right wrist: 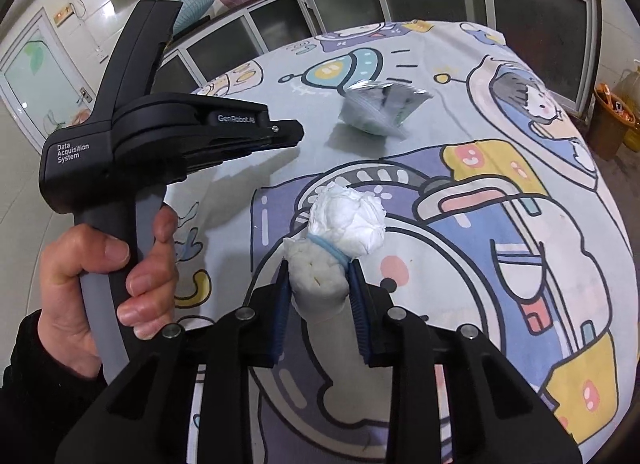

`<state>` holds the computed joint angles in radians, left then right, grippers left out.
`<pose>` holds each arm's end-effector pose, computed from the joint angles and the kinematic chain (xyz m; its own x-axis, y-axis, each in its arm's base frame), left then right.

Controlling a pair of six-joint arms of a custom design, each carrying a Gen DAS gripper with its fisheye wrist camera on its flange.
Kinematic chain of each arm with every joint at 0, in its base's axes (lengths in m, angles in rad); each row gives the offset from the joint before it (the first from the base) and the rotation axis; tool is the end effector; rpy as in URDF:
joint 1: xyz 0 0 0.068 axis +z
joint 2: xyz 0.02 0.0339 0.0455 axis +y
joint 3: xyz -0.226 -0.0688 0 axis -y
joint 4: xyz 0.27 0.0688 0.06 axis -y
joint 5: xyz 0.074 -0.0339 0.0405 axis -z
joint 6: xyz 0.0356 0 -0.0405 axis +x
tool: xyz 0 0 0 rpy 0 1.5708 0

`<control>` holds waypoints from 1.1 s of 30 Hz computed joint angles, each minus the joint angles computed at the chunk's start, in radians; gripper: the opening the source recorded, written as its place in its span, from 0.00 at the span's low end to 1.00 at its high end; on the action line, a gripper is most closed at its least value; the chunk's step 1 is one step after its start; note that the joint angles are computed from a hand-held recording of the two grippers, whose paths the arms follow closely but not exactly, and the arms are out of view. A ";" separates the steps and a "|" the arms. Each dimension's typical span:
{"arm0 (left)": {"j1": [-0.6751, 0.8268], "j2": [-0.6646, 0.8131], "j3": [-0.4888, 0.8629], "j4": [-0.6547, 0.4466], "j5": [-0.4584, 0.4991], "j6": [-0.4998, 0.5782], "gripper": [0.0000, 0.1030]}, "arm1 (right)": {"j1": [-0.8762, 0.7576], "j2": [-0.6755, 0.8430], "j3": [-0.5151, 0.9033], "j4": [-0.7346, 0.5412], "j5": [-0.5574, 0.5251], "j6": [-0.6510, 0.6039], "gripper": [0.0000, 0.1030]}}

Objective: Collect trash
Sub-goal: 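Lift and carry the noodle packet and tissue bundle over the bin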

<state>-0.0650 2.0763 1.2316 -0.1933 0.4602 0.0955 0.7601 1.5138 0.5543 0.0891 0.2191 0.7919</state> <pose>0.4055 -0.0422 0.0580 -0.8286 0.1396 -0.5421 0.3640 0.8701 -0.3324 0.2092 0.1882 0.0693 -0.7957 0.2021 -0.5710 -0.0067 0.9397 0.3420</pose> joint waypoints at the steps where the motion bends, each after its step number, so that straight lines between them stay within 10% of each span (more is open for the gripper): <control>1: 0.000 -0.014 -0.011 0.000 0.001 0.008 0.00 | 0.003 -0.023 -0.014 -0.006 0.001 0.006 0.26; 10: -0.104 -0.083 -0.049 -0.016 -0.057 0.054 0.04 | 0.039 -0.436 -0.249 -0.157 0.044 0.068 0.26; 14: -0.203 -0.144 -0.150 0.128 -0.225 0.074 0.66 | 0.085 -0.721 -0.353 -0.329 0.083 0.110 0.26; 17: -0.247 -0.130 -0.139 0.138 -0.260 0.090 0.66 | 0.128 -0.943 -0.415 -0.489 0.118 0.143 0.26; 23: -0.314 0.023 -0.029 0.144 -0.424 0.084 0.63 | 0.145 -1.212 -0.470 -0.685 0.144 0.164 0.26; 28: -0.286 0.064 0.001 0.145 -0.437 0.052 0.08 | 0.149 -1.364 -0.503 -0.797 0.149 0.173 0.26; 33: -0.237 -0.036 -0.080 0.171 -0.377 0.055 0.03 | 0.148 -1.436 -0.516 -0.843 0.150 0.174 0.26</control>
